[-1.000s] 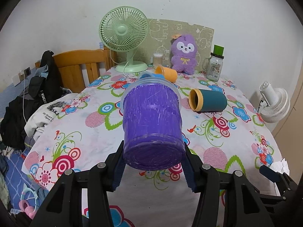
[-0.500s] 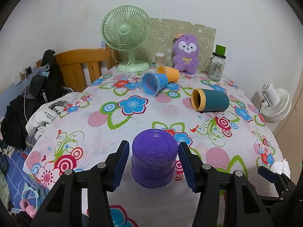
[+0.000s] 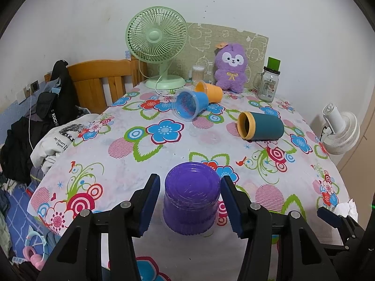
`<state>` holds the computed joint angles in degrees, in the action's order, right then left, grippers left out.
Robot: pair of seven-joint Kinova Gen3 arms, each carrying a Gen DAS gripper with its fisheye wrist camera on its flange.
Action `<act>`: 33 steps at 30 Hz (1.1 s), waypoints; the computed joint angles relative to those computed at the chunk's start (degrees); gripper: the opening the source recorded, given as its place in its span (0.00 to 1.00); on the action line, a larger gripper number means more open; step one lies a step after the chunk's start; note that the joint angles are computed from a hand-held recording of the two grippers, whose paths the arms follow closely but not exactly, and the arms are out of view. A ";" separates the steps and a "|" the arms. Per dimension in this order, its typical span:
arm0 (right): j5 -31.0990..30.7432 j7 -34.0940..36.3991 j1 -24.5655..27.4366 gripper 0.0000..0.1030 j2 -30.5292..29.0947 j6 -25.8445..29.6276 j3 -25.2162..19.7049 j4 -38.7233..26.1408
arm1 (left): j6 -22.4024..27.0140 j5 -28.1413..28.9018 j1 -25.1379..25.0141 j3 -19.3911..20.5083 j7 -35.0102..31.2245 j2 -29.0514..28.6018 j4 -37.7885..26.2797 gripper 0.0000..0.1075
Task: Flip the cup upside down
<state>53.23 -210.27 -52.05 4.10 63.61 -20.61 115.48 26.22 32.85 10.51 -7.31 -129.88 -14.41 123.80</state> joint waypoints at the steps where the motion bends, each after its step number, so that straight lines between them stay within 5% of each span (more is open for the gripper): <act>1: 0.00 0.00 -0.01 0.94 0.01 0.02 0.00 -0.02 | 0.02 -0.16 -0.11 0.15 0.25 -0.02 -0.02 0.50; 5: -0.04 0.36 0.06 0.94 0.15 0.03 0.10 -0.31 | -0.40 0.00 0.22 -0.12 -0.04 -0.14 0.04 0.39; 25: -0.14 1.56 -0.04 0.94 0.72 0.11 0.59 -1.51 | 1.81 3.29 -0.52 -1.92 -3.95 -0.09 -0.69 0.32; 27: -0.19 1.65 -0.04 0.94 0.68 0.08 0.64 -1.50 | 2.46 3.53 -0.82 -1.92 -4.19 -0.04 -0.86 0.35; 33: -0.18 1.86 -0.17 0.94 0.78 0.54 0.66 -1.74 | 3.76 6.48 -1.18 -3.37 -6.60 -0.96 -0.75 0.70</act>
<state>53.05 -208.41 -52.22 4.88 64.15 -19.95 113.74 29.97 39.33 9.33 -10.68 -136.48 -15.37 123.06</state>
